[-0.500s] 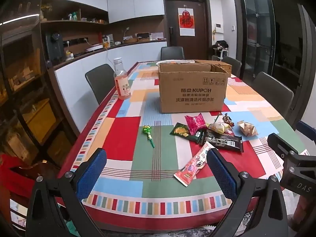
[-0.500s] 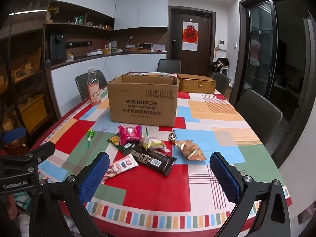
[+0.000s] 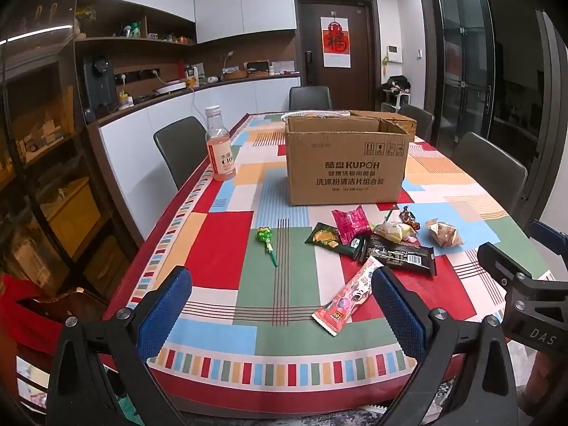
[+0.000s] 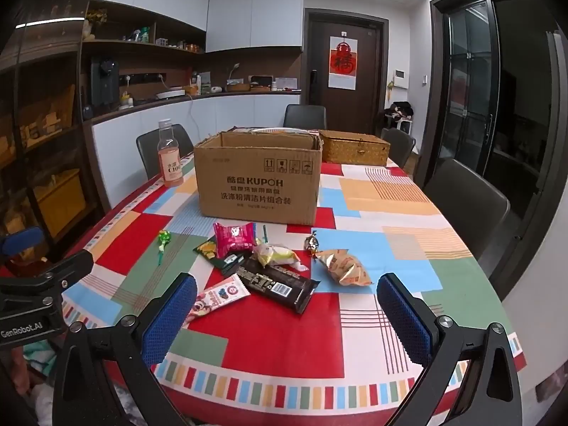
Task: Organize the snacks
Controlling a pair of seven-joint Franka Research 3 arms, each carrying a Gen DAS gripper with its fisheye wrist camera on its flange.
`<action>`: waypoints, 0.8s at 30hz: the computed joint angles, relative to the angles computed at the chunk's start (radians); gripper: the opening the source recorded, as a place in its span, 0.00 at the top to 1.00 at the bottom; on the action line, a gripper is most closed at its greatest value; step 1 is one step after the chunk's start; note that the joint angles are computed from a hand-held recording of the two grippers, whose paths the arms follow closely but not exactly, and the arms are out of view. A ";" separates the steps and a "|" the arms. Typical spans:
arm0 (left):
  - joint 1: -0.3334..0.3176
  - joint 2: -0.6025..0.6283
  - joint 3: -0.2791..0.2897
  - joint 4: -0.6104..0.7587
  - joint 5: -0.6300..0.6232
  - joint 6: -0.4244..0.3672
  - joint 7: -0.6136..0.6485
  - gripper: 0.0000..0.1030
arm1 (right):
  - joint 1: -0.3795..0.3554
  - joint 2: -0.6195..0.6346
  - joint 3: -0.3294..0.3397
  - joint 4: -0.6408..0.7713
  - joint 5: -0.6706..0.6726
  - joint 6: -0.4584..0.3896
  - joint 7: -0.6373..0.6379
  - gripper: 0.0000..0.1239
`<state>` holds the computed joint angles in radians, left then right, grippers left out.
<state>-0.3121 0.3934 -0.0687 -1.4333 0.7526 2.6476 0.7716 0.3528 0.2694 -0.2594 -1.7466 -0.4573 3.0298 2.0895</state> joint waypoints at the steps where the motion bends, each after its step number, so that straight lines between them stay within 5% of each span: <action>1: 0.001 0.003 -0.002 0.006 -0.006 -0.003 0.001 0.00 | -0.005 0.002 0.007 0.003 0.009 -0.004 -0.009 0.17; 24: 0.006 -0.002 -0.001 0.002 -0.016 0.002 0.009 0.00 | 0.001 0.003 0.005 0.001 0.018 -0.008 -0.018 0.17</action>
<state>-0.3063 0.3914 -0.0698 -1.4313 0.7362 2.6494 0.7803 0.3542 0.2721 -0.2548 -1.7456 -0.4398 3.0217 2.0714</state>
